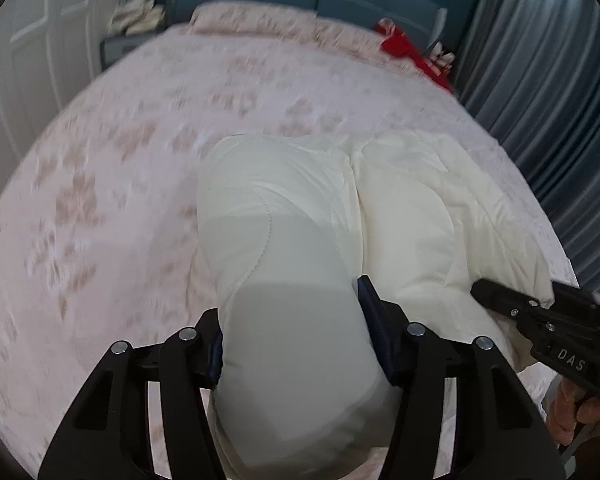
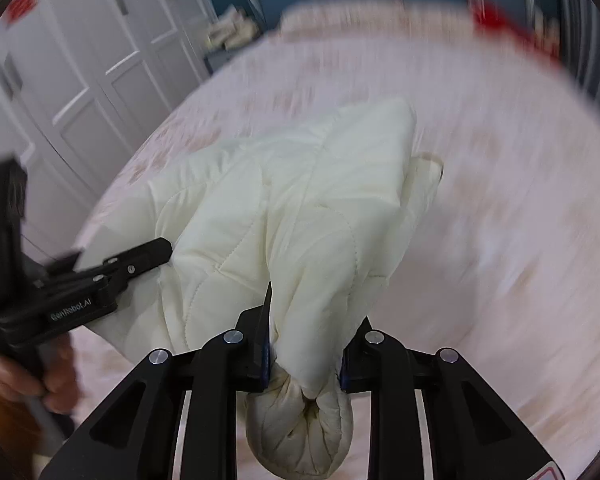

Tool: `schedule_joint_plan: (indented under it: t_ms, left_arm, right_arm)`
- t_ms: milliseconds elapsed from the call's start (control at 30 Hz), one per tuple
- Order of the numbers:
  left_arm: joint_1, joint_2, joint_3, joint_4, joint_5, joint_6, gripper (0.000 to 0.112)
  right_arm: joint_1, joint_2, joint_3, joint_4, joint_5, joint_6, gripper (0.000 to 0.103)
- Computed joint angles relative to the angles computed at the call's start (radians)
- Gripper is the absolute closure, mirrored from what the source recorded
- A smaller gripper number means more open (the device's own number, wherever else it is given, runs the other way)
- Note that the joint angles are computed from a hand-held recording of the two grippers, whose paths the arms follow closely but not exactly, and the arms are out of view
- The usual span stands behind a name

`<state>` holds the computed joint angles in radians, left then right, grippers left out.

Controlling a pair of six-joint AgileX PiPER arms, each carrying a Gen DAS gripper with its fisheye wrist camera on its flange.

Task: Fold large clothes

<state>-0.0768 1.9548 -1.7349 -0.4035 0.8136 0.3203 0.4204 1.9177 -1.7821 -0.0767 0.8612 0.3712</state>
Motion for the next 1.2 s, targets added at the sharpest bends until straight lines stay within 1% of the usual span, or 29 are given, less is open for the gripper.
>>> schedule_joint_plan:
  t_ms: [33, 67, 133, 200, 233, 267, 300, 367, 467, 500, 567, 600, 667, 700, 767, 833, 867, 900, 933, 967, 1033, 1067, 1133, 1167, 1200]
  left_arm:
    - [-0.014, -0.011, -0.002, 0.006, -0.031, 0.003, 0.059]
    - [-0.034, -0.015, -0.008, 0.023, -0.069, -0.002, 0.059]
    - [-0.071, 0.010, -0.045, 0.085, -0.119, -0.036, 0.059]
    - [-0.113, 0.067, -0.107, 0.197, -0.117, -0.123, 0.059]
    - [-0.132, 0.095, -0.125, 0.261, -0.121, -0.167, 0.059]
    - [-0.160, 0.141, -0.160, 0.356, -0.107, -0.233, 0.058]
    - [-0.173, 0.180, -0.199, 0.411, -0.081, -0.269, 0.058]
    - [-0.187, 0.239, -0.231, 0.478, -0.053, -0.313, 0.054]
    - [-0.191, 0.237, -0.185, 0.526, -0.076, -0.348, 0.050]
    - [-0.191, 0.221, -0.145, 0.538, -0.096, -0.356, 0.049]
    - [-0.186, 0.224, -0.140, 0.546, -0.090, -0.365, 0.048]
    - [-0.183, 0.223, -0.137, 0.538, -0.086, -0.367, 0.047]
    - [-0.166, 0.217, -0.130, 0.505, -0.075, -0.359, 0.045]
    - [-0.161, 0.213, -0.128, 0.490, -0.067, -0.357, 0.043]
    - [-0.138, 0.205, -0.122, 0.433, -0.050, -0.342, 0.039]
    - [-0.120, 0.202, -0.122, 0.391, -0.036, -0.330, 0.037]
    - [-0.105, 0.198, -0.117, 0.354, -0.030, -0.314, 0.035]
    - [-0.090, 0.198, -0.116, 0.322, -0.022, -0.301, 0.030]
    - [-0.074, 0.197, -0.113, 0.283, -0.013, -0.284, 0.027]
    - [-0.055, 0.198, -0.110, 0.235, -0.007, -0.261, 0.025]
    - [0.015, 0.210, -0.098, 0.076, 0.017, -0.193, 0.021]
    - [0.056, 0.226, -0.097, -0.013, 0.040, -0.159, 0.021]
    - [0.110, 0.258, -0.097, -0.123, 0.069, -0.124, 0.021]
    - [0.138, 0.274, -0.089, -0.185, 0.077, -0.098, 0.021]
    - [0.149, 0.282, -0.088, -0.206, 0.080, -0.089, 0.022]
  right_arm:
    - [0.017, -0.004, -0.022, -0.083, -0.007, 0.017, 0.080]
    - [0.019, -0.006, -0.026, -0.125, -0.028, 0.023, 0.080]
    - [-0.001, 0.027, -0.062, -0.151, -0.034, 0.015, 0.080]
    - [-0.053, 0.080, -0.100, -0.092, -0.031, -0.030, 0.080]
    - [-0.084, 0.112, -0.104, -0.030, -0.035, -0.058, 0.080]
    - [-0.106, 0.144, -0.116, 0.025, -0.028, -0.079, 0.080]
    - [-0.133, 0.190, -0.123, 0.098, -0.026, -0.111, 0.080]
    - [-0.167, 0.222, -0.076, 0.174, -0.038, -0.145, 0.079]
    - [-0.196, 0.250, -0.023, 0.299, -0.087, -0.183, 0.075]
    - [-0.207, 0.255, -0.012, 0.339, -0.098, -0.192, 0.074]
    - [-0.233, 0.271, -0.008, 0.436, -0.105, -0.220, 0.066]
    - [-0.245, 0.268, 0.006, 0.471, -0.109, -0.236, 0.063]
    - [-0.275, 0.262, 0.036, 0.577, -0.120, -0.276, 0.049]
    - [-0.291, 0.251, 0.075, 0.628, -0.134, -0.316, 0.045]
    - [-0.318, 0.265, 0.098, 0.723, -0.130, -0.370, 0.032]
    - [-0.339, 0.296, 0.097, 0.821, -0.111, -0.413, 0.024]
    - [-0.351, 0.305, 0.110, 0.885, -0.105, -0.448, 0.021]
    - [-0.358, 0.322, 0.108, 0.941, -0.095, -0.474, 0.020]
    - [-0.366, 0.353, 0.087, 0.995, -0.074, -0.490, 0.019]
    - [-0.369, 0.379, 0.064, 1.031, -0.059, -0.499, 0.019]
    - [-0.366, 0.426, 0.007, 1.076, -0.028, -0.506, 0.019]
    - [-0.361, 0.443, -0.021, 1.082, -0.014, -0.499, 0.021]
    - [-0.350, 0.488, -0.109, 1.060, 0.027, -0.465, 0.028]
    - [-0.335, 0.503, -0.163, 1.012, 0.039, -0.428, 0.038]
    - [-0.320, 0.514, -0.223, 0.958, 0.056, -0.398, 0.045]
